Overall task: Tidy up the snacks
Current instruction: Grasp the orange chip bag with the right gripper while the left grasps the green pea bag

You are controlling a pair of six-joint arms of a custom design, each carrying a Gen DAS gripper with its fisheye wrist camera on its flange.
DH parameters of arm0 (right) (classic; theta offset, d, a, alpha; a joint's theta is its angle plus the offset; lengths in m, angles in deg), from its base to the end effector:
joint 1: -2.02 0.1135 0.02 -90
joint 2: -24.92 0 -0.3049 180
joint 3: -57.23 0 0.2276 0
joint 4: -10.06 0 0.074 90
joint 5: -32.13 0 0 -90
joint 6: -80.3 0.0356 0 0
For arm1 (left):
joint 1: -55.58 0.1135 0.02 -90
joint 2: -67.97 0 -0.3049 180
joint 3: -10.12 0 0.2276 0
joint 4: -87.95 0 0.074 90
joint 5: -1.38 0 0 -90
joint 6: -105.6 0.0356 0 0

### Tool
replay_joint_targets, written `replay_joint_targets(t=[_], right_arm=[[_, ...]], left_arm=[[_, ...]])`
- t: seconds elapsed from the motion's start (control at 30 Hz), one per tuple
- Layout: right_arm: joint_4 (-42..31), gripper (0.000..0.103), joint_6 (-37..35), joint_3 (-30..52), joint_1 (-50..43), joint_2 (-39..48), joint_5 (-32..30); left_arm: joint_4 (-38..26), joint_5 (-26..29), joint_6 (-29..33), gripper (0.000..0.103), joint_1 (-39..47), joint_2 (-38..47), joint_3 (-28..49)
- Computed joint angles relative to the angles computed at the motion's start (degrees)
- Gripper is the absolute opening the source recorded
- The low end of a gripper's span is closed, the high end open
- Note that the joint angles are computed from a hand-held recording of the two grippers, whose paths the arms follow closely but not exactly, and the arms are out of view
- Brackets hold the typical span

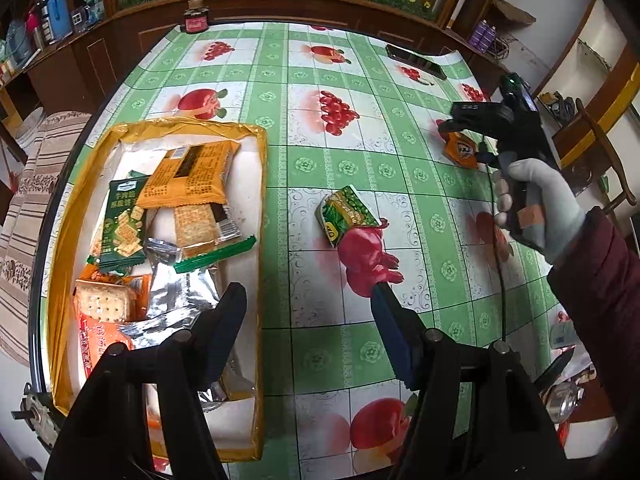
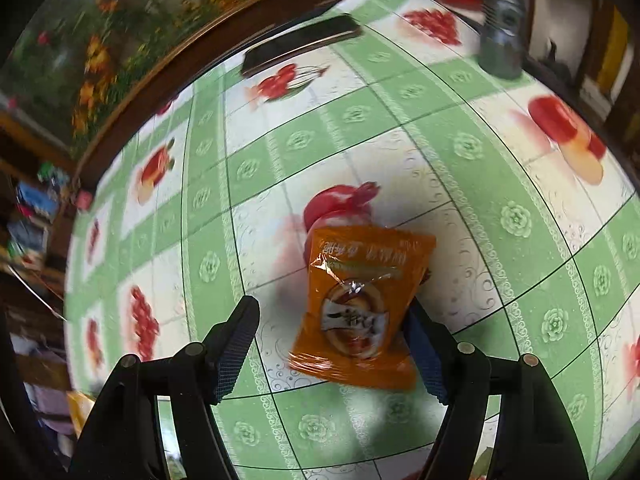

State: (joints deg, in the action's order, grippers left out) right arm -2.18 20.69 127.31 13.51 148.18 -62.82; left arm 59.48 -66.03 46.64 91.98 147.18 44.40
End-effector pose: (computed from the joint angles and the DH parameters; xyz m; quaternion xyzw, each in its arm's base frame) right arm 0.3611 0.0765 0.0867 0.1512 0.9644 0.1154 0.1835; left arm 0.1325 0.0807 0.1499 -0.0171 0.9706 -0.0826 0.2253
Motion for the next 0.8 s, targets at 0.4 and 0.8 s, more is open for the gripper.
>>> replay_joint_targets(t=[0.4, 0.8], right_arm=[[10.74, 0.038, -4.33, -19.26, -0.79, -8.55, -8.15], [21.29, 0.033, -6.46, -40.53, -0.23, -18.5, -11.5]], left_arm=[[10.21, -7.41, -9.59, 0.066, -23.11, 7.29, 2.95], [14.96, -10.69, -13.65, 0.047, -31.07, 29.32, 9.44]])
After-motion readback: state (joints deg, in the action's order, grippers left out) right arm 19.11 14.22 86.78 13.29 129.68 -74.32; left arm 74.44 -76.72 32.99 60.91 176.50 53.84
